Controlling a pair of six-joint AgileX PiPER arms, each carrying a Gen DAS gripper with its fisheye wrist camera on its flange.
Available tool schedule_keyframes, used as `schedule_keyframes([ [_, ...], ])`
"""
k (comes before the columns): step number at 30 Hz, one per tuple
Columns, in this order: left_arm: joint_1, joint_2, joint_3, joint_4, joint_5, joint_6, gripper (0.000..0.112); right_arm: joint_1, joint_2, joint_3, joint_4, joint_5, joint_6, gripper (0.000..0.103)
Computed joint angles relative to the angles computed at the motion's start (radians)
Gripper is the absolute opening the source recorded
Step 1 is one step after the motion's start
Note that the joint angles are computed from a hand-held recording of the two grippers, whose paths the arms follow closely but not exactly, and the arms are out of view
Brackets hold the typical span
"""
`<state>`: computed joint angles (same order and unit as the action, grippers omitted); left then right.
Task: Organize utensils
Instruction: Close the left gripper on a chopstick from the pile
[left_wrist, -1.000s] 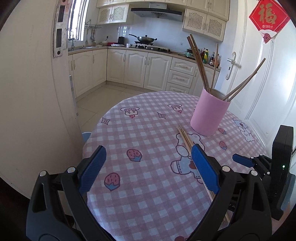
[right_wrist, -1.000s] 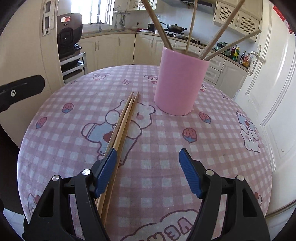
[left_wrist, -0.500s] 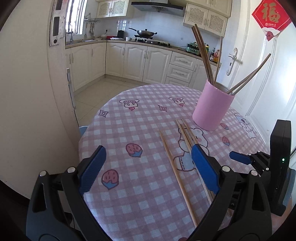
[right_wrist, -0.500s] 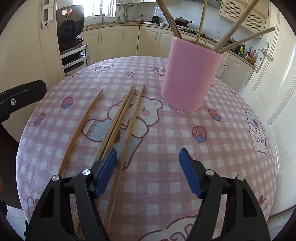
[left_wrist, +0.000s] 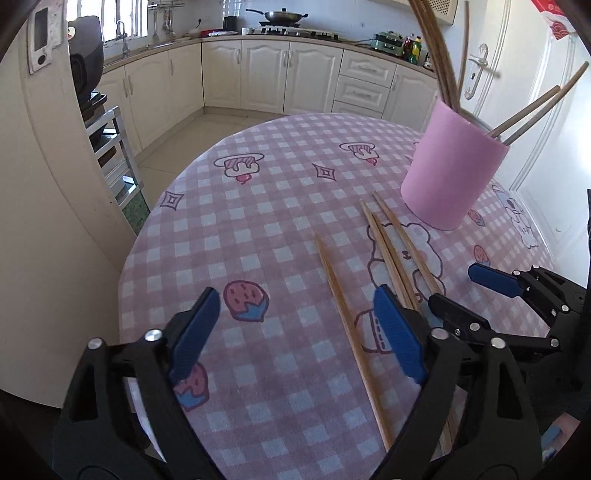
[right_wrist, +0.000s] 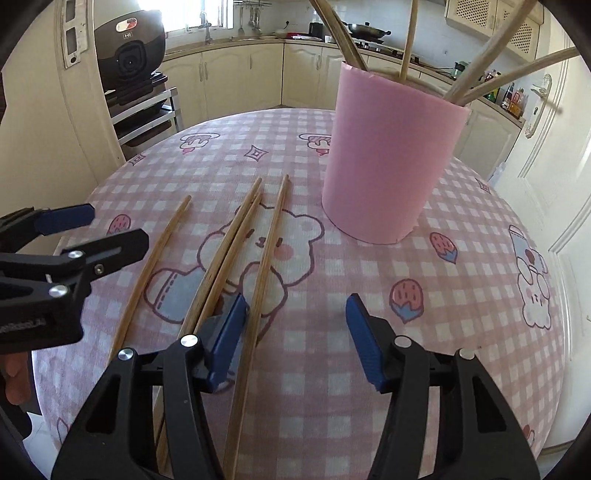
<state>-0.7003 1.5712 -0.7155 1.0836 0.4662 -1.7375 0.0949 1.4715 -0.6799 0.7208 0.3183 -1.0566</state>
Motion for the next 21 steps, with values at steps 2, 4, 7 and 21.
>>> schedule_keyframes([
  [2, 0.041, 0.02, -0.019, -0.064, -0.042, 0.073, 0.07, 0.004, 0.041, -0.047, -0.026, 0.021, 0.032, 0.054],
  [4, 0.063, 0.038, -0.037, -0.129, -0.068, 0.149, 0.054, 0.014, 0.076, -0.091, -0.058, 0.037, 0.072, 0.049],
  [7, 0.069, 0.061, -0.059, -0.16, -0.069, 0.197, 0.047, 0.024, 0.115, -0.144, -0.088, 0.065, 0.103, 0.044],
  [21, 0.079, 0.09, -0.084, -0.173, -0.133, 0.255, 0.009, 0.014, 0.189, -0.261, -0.095, 0.168, 0.111, 0.008],
])
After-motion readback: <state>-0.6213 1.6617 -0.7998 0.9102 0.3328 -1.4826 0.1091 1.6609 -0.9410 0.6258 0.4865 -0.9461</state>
